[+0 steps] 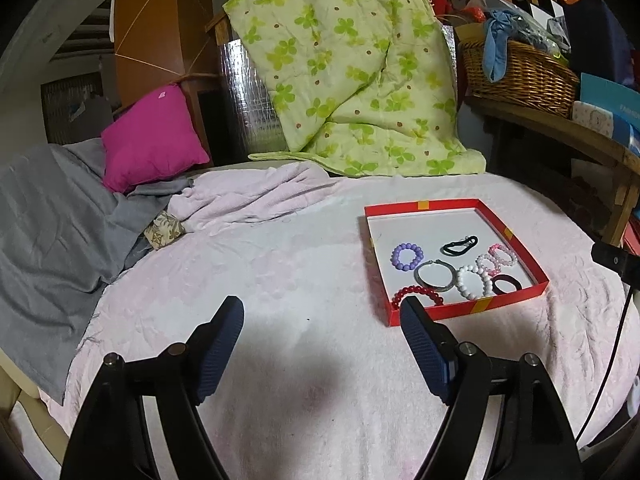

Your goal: Organize jewelry

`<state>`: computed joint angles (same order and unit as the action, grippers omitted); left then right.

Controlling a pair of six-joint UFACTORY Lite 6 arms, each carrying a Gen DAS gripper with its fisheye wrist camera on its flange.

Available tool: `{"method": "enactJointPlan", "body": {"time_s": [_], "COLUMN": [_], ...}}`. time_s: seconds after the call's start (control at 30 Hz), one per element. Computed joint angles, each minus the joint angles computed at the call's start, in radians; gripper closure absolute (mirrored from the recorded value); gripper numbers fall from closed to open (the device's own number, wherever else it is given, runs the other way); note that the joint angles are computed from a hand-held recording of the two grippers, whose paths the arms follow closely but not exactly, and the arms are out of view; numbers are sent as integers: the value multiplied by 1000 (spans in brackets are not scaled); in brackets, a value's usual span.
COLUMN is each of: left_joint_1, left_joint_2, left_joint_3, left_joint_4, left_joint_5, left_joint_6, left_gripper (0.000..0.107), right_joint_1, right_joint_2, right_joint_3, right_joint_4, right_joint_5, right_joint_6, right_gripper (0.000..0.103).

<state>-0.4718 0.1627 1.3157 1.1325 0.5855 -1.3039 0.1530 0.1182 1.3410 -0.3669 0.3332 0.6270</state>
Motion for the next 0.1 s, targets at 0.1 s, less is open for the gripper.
{"method": "enactJointPlan", "body": {"time_s": [0.1], "left_joint_1": [-11], "left_joint_2": [19], "left_joint_3": [23], "left_joint_4": [-29], "left_joint_5": [3], "left_joint_6": [30], "left_gripper": [26], "right_joint_1": [-18], "right_joint_2": [1], "right_joint_3": [-18], "right_joint_4": [54], "right_joint_5": [-14], "right_joint_6": [-47], "right_gripper": [39]}}
